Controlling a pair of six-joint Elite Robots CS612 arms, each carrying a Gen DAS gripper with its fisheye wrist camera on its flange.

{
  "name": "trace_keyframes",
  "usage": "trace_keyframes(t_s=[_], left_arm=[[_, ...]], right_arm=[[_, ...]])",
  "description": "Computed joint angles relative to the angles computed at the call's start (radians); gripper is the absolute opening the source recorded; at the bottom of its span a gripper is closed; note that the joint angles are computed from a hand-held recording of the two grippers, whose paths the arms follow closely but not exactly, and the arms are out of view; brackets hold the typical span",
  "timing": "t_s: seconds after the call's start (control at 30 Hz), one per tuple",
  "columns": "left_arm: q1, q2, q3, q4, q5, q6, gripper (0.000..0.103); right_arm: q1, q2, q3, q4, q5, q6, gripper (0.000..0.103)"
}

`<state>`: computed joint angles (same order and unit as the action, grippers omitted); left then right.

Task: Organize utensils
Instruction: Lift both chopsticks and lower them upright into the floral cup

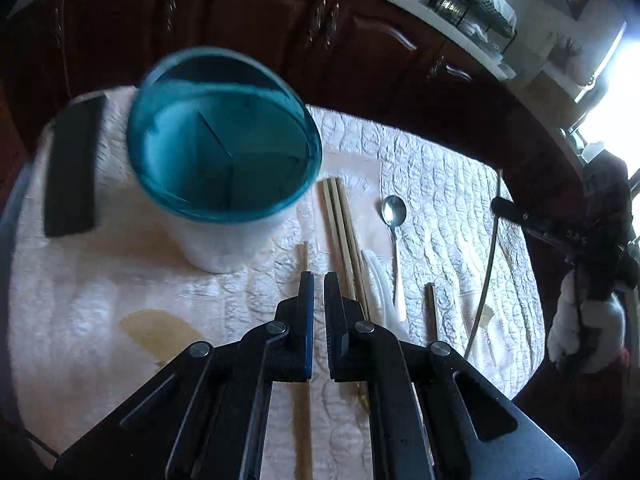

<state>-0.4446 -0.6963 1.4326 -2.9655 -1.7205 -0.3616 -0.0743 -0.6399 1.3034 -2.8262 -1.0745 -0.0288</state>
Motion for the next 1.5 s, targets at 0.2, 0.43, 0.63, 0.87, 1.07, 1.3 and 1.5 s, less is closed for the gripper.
trace_keyframes(t_s=[0.2,0.43,0.63,0.87,1.07,1.3,1.5], left_arm=[[-0.031,0.028,-0.036,0.087,0.067,0.040,0.027],[-0.066,0.107,-0.147,0.244,0.208,0.083,0.030],[-0.045,0.091,-0.128,0.222,0.111,0.065,0.005],[0.013,-0.041,0.042,0.004,-0.020,0.000,0.005],[0.043,-0.141,0.129,-0.169,-0.012,-0.020,0.005],[0.058,-0.167,0.086,-0.241,0.090,-0.004,0.005],[0.059,-0.109,-0.006,-0.246,0.231,0.009,0.005]], right_arm=[[0.000,-0.038,0.049,-0.030,0.000,-0.011,0.005],[-0.010,-0.093,0.137,-0.084,0.031,-0.023,0.005],[-0.016,-0.124,0.165,-0.129,0.067,-0.025,0.005],[-0.010,-0.147,0.162,-0.165,0.129,-0.040,0.005],[0.008,-0.145,0.111,-0.197,0.183,-0.026,0.005],[0.054,-0.101,-0.016,-0.210,0.170,-0.003,0.005],[0.102,-0.035,-0.132,-0.230,0.071,0.008,0.005]])
